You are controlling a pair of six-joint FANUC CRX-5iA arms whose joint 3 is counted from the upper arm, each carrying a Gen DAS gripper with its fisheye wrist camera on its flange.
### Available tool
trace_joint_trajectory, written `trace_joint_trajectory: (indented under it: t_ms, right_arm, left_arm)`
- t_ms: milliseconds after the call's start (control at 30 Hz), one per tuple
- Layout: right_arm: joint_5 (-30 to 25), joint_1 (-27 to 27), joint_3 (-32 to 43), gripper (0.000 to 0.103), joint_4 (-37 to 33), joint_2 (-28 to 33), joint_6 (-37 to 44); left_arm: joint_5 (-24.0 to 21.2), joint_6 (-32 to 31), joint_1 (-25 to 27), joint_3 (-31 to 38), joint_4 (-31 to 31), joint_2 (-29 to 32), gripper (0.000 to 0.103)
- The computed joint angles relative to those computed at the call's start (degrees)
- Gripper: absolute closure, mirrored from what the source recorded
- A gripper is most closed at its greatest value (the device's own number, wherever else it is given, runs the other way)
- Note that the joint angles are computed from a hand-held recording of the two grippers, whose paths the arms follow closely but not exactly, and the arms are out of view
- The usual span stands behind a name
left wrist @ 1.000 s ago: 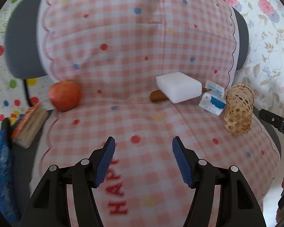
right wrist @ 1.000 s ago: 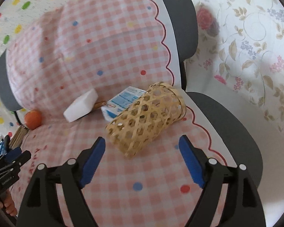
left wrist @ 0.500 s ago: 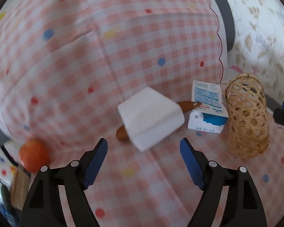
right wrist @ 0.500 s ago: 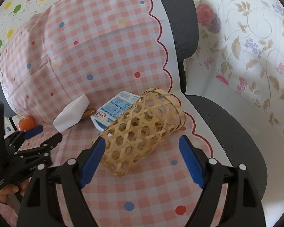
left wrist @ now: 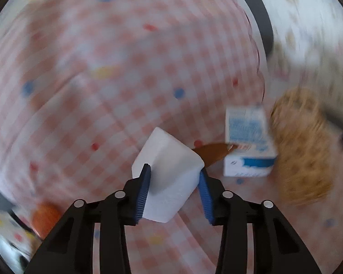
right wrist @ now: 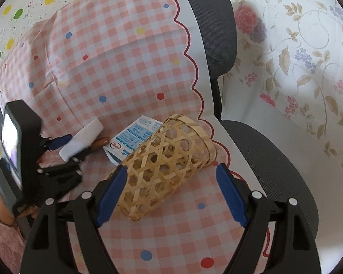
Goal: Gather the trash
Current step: 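Grasp the white foam block with the left tool while the right tool grasps the bamboo cup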
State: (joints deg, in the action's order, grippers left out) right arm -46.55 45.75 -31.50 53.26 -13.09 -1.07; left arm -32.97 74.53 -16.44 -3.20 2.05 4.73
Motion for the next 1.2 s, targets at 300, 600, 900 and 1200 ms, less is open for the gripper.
trace_joint_trajectory:
  t_ms: [300, 600, 900, 1200]
  right_arm:
    - [-0.7, -2.2, 5.2, 0.012, 0.4, 5.5, -5.2]
    - [-7.2, -0.1, 11.1, 0.009, -7.0, 11.5, -0.5]
    - [5.0, -1.7, 6.8, 0.028, -18.2, 3.7, 7.9]
    - [-12.8, 12.9, 12.2, 0.028, -20.7, 2.1, 28.1]
  left_arm:
    - [3.8, 1.6, 7.0, -14.4, 11.8, -15.4, 0.062]
    - [0.4, -0.4, 10.4, -20.8, 16.1, -22.1, 0.062]
    - [-2.4, -3.7, 13.2, -25.7, 22.0, -26.6, 0.062]
    - [-5.4, -8.2, 13.3, -30.3, 27.1, -33.1, 0.062]
